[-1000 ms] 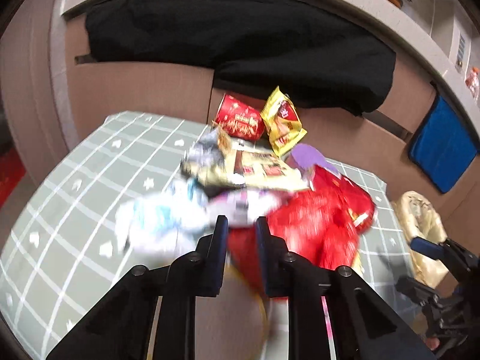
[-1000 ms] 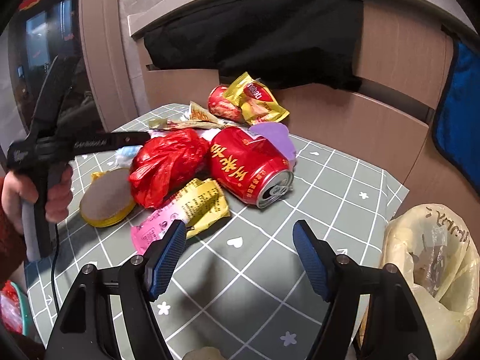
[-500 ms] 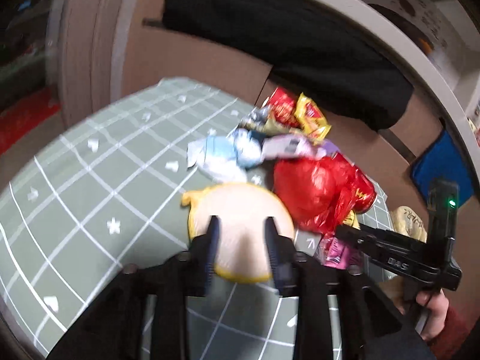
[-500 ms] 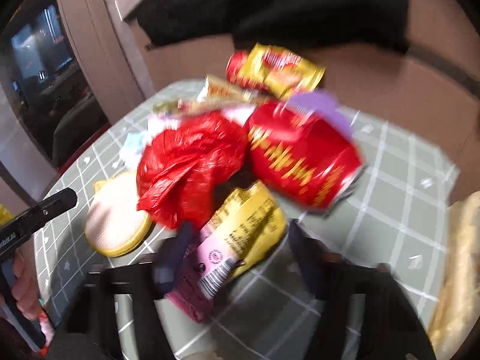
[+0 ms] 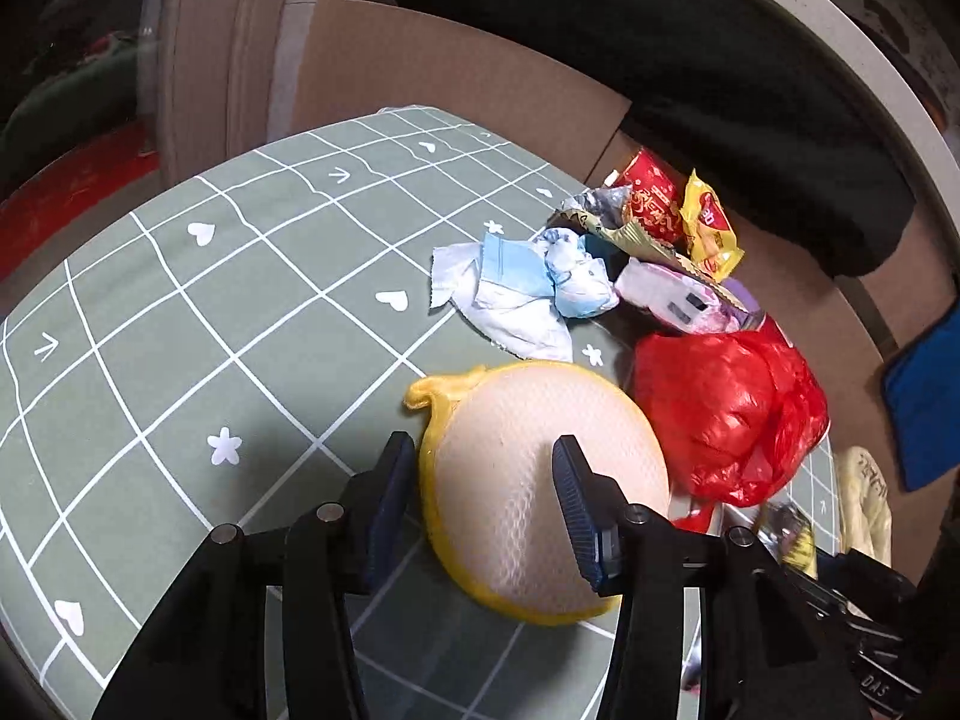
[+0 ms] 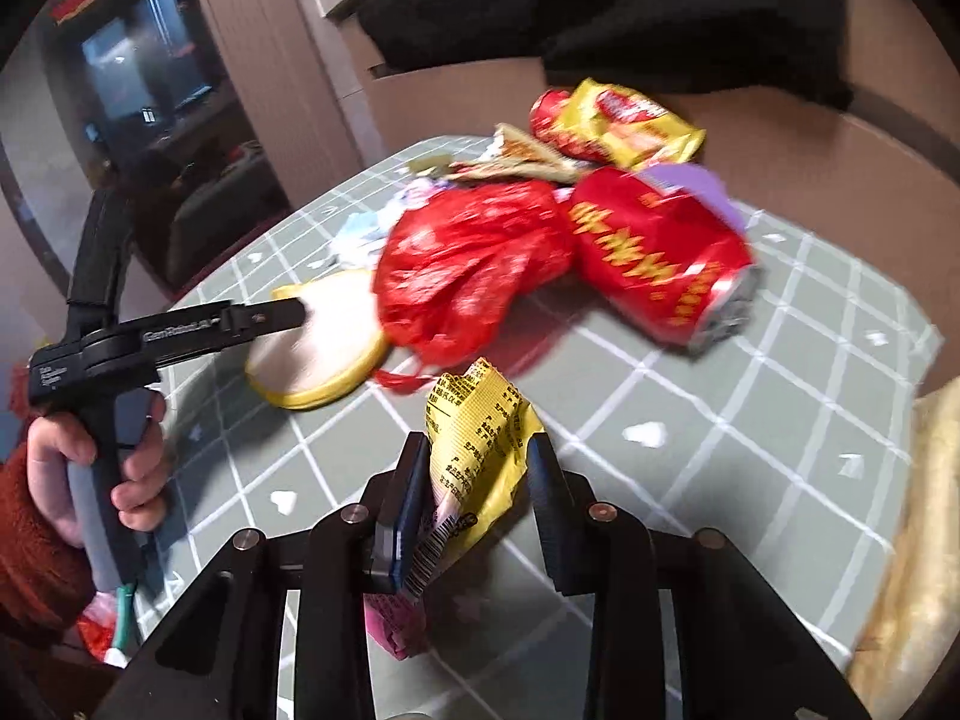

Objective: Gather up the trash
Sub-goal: 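Lift the pad with the left tool while the right tool carries the packet toward the bin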

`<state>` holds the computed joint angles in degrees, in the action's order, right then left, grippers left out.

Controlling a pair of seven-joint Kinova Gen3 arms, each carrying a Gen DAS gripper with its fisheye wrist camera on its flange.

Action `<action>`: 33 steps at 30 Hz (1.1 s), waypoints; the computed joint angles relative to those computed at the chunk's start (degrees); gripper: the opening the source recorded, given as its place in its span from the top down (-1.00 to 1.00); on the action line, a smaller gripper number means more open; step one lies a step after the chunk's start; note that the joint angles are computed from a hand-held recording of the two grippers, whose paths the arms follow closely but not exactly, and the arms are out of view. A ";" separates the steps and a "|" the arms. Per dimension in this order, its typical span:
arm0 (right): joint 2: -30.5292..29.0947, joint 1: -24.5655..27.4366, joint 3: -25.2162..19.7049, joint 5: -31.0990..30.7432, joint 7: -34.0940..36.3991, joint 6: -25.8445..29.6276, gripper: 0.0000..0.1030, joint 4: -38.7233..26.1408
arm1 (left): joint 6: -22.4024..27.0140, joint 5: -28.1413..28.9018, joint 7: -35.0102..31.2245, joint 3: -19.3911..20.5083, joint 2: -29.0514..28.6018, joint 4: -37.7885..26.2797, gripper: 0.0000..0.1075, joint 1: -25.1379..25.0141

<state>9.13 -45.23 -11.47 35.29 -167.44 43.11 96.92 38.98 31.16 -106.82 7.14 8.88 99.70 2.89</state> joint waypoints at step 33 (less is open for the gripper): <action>0.70 -4.79 5.19 1.03 -1.33 -4.03 0.47 -0.19 | -2.25 8.97 -10.73 0.87 -9.01 2.70 0.74 4.41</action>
